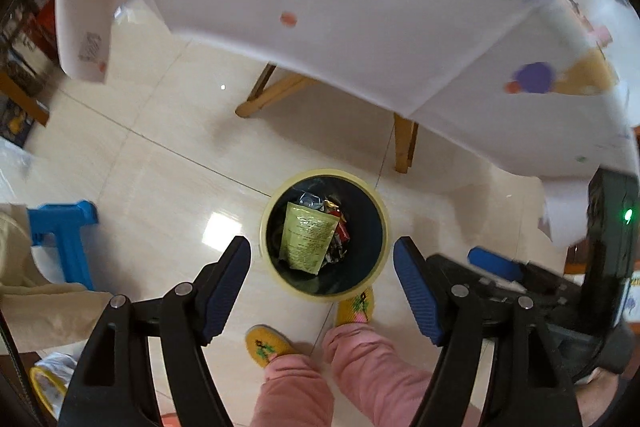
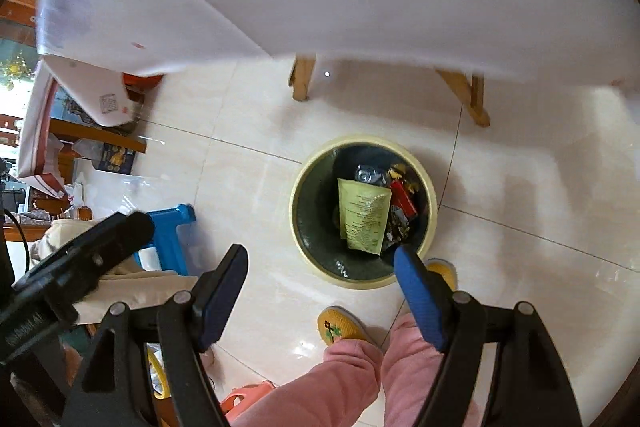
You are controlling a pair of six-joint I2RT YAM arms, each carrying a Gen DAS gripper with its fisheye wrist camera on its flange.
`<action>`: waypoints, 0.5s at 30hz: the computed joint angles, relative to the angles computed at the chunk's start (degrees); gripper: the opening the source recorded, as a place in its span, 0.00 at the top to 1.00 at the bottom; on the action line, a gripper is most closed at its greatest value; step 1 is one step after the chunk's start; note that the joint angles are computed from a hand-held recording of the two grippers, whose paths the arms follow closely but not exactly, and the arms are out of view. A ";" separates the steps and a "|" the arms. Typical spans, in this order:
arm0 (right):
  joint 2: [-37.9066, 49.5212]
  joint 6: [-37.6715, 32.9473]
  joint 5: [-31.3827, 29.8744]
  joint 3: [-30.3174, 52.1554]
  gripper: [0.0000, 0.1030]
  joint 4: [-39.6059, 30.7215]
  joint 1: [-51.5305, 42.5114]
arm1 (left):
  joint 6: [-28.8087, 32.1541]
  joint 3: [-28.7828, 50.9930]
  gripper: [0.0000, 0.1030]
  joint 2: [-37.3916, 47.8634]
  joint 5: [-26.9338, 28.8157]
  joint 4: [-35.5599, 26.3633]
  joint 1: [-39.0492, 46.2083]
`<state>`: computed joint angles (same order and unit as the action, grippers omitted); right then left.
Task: Collect trash
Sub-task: 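Raise both open tools back toward the table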
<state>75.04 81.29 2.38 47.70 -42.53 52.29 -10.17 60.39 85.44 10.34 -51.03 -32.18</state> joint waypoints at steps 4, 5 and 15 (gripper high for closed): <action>-1.00 0.01 1.51 10.70 0.26 -12.42 2.29 | 2.79 8.59 0.20 -3.31 0.74 -12.37 0.33; -0.92 0.09 1.94 12.88 0.26 -14.64 2.87 | 2.87 10.08 0.16 -3.61 0.80 -14.09 0.10; 5.20 0.88 10.42 44.50 0.26 -40.76 8.71 | 6.09 35.05 0.16 -4.53 1.32 -35.24 -0.04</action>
<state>80.24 82.16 12.80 92.20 -83.30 61.00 -4.08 95.45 80.91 11.66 -86.27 -32.22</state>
